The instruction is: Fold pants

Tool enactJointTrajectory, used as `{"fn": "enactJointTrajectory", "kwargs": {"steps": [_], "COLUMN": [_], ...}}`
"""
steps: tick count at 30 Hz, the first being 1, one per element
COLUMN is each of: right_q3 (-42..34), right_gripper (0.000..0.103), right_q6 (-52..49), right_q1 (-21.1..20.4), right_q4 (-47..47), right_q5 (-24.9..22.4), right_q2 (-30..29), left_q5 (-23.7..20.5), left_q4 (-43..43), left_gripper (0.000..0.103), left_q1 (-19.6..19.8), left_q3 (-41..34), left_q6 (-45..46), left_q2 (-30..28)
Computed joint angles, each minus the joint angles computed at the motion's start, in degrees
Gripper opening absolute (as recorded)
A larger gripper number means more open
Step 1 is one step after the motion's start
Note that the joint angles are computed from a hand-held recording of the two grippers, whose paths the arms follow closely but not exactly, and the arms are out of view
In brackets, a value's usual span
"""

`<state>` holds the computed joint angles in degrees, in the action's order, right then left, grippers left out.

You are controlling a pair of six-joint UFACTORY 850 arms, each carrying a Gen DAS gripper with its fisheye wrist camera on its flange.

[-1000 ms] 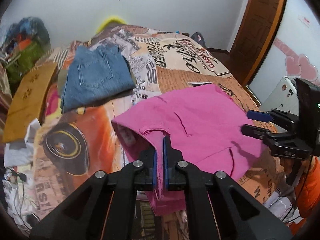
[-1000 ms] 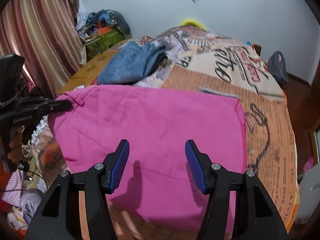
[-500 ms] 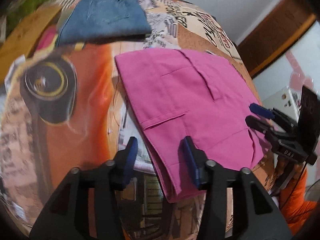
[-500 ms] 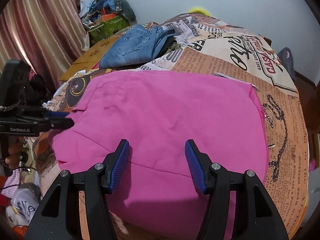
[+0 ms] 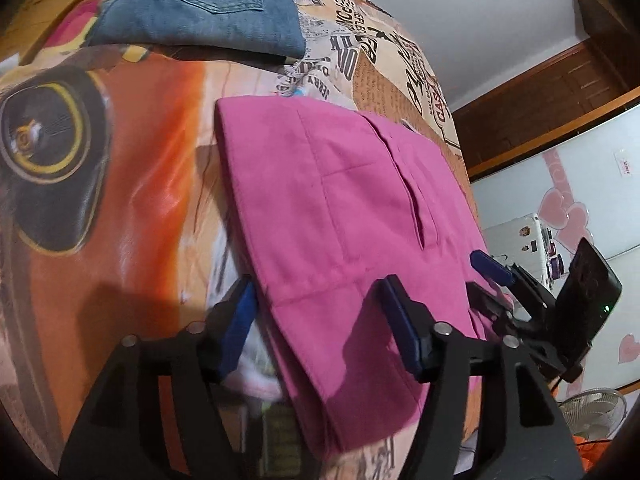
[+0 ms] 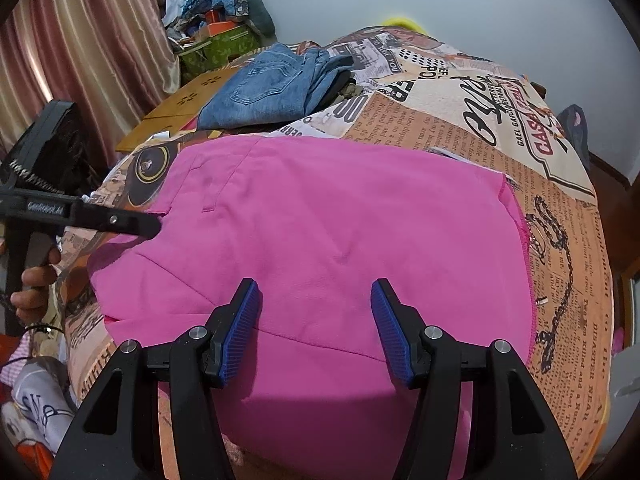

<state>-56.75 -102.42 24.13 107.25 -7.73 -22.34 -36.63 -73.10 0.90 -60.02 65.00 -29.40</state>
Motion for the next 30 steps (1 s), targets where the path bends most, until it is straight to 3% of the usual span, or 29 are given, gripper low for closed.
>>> {"fn": "enactJointTrajectory", "kwargs": {"steps": [5,10,16,19,23,26,30], "right_q3": [0.1,0.2,0.1,-0.7,-1.1,-1.6,-3.6], "right_gripper": [0.056,0.056,0.056,0.056,0.056,0.056,0.056], "right_q6": [-2.1,-3.8,-1.4,6.9,2.5,1.4,8.3], "right_q1": [-0.1,-0.2,-0.2,-0.6,-0.5,0.0,1.7], "right_q4": [2.0,3.9,1.4,-6.5,-1.5,-0.2,-8.0], "right_q5": [-0.6,-1.1,-1.0,-1.8,-3.0,-4.3,-5.0], "right_q2": [-0.1,-0.1,-0.1,-0.2,0.2,0.0,-1.8], "left_q5": [-1.3,3.2,9.1,13.5,17.2,18.7,18.8], "left_q4": [0.2,-0.4,3.6,7.1,11.0,14.5,20.9], "left_gripper": [0.071,0.033,0.016,0.015,0.014,0.014,0.014], "left_q1": [-0.3,-1.6,-3.2,-4.9,-6.5,-7.4,-8.9], "left_q3": [-2.1,-1.3,-0.5,0.1,0.3,0.3,-0.6], "left_q6": [0.0,1.4,0.7,0.3,-1.0,-3.2,-8.6], "left_q2": [-1.8,-0.1,3.5,6.3,9.2,11.2,12.3]}}
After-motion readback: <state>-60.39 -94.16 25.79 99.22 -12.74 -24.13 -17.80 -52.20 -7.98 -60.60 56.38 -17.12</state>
